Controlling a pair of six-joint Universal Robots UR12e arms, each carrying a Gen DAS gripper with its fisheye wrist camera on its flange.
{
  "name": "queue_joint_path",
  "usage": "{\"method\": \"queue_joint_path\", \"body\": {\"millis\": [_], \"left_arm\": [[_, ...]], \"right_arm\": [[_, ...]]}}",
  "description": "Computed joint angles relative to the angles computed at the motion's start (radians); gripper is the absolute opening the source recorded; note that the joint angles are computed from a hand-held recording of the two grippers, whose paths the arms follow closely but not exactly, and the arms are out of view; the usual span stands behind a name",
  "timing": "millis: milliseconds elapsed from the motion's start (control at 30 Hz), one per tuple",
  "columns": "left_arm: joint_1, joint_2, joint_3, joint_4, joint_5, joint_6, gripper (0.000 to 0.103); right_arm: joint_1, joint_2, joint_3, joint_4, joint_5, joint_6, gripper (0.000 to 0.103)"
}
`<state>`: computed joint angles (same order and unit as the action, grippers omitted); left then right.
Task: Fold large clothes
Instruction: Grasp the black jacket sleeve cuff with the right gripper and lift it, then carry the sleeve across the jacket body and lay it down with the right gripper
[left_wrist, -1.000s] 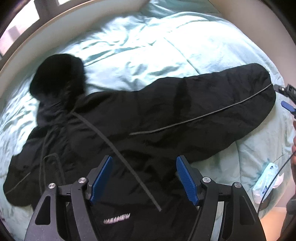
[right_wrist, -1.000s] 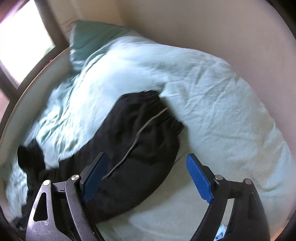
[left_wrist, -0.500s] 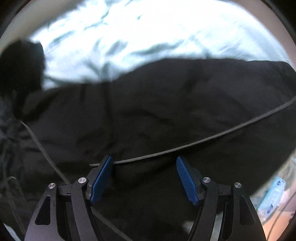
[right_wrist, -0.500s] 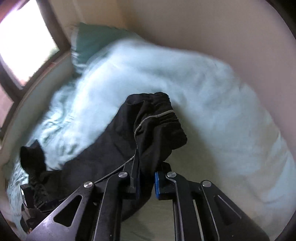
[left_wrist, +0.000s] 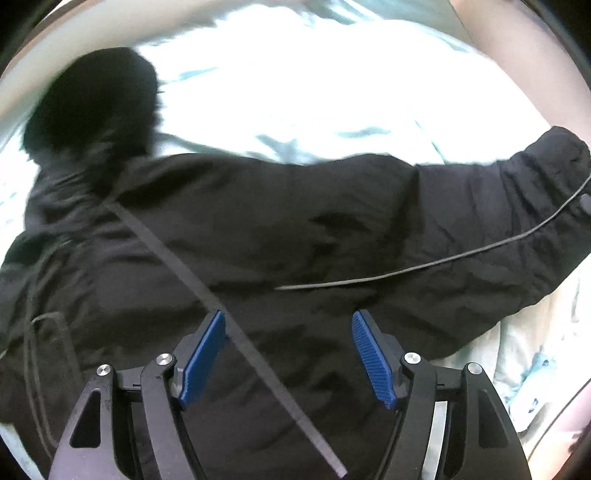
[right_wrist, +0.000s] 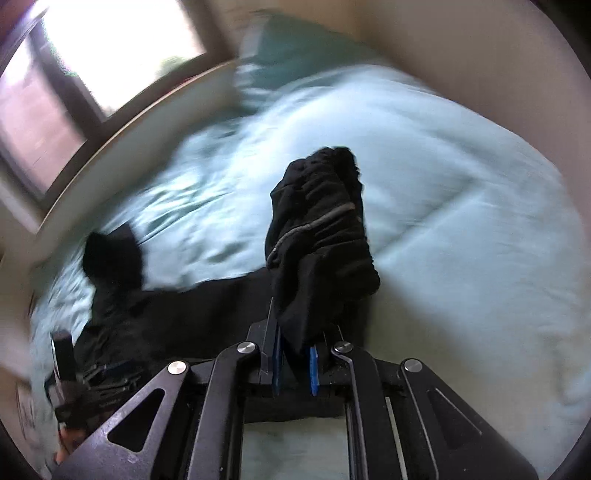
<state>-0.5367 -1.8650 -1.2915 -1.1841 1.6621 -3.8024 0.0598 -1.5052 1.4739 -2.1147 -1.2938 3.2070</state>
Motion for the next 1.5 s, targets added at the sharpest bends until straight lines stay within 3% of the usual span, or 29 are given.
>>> {"method": "queue_joint_path", "body": {"millis": [200, 433, 600, 800, 867, 967, 1033, 1133, 1233, 1367, 1433, 1467, 1500], "left_arm": [[0.025, 0.149, -0.146, 0.007, 0.107, -0.112, 0.073], [0.073, 0.304, -0.289, -0.064, 0.182, -0.244, 0.073], [0.105, 0.384, -0.365, -0.103, 0.202, -0.329, 0.073], [0.145, 0.449, -0.452, -0.094, 0.146, -0.376, 0.073], [0.158, 0.455, -0.467, -0.083, 0.128, -0.364, 0.073], [0.171, 0.459, -0.485, -0.020, 0.105, -0.334, 0.073], [0.191, 0.464, -0.509, 0.079, 0.030, -0.298, 0.073], [0.210, 0.448, -0.524, 0.188, -0.059, -0.239, 0.073], [0.222, 0.405, -0.517, 0.228, -0.123, -0.200, 0.073], [0.235, 0.355, -0.510, 0.242, -0.175, -0.201, 0.071], [0.235, 0.331, -0.502, 0.236, -0.188, -0.198, 0.043], [0.235, 0.324, -0.498, 0.229, -0.186, -0.192, 0.021], [0.230, 0.322, -0.494, 0.232, -0.164, -0.186, 0.020]], "right_arm": [[0.171, 0.077, -0.075, 0.066, 0.025, -0.122, 0.013], [0.343, 0.158, -0.130, 0.200, 0.145, -0.244, 0.013], [0.456, 0.240, -0.174, 0.266, 0.156, -0.317, 0.012], [0.522, 0.315, -0.172, 0.297, 0.085, -0.321, 0.017], [0.528, 0.325, -0.175, 0.301, 0.074, -0.324, 0.024], [0.492, 0.318, -0.195, 0.382, 0.211, -0.350, 0.051], [0.470, 0.294, -0.189, 0.398, 0.259, -0.375, 0.054], [0.440, 0.238, -0.148, 0.360, 0.241, -0.391, 0.054], [0.396, 0.191, -0.104, 0.361, 0.221, -0.362, 0.054], [0.354, 0.142, -0.043, 0.330, 0.159, -0.332, 0.054], [0.352, 0.133, -0.033, 0.322, 0.138, -0.315, 0.054], [0.343, 0.128, -0.027, 0.326, 0.133, -0.312, 0.054], [0.337, 0.124, -0.026, 0.326, 0.125, -0.314, 0.054]]}}
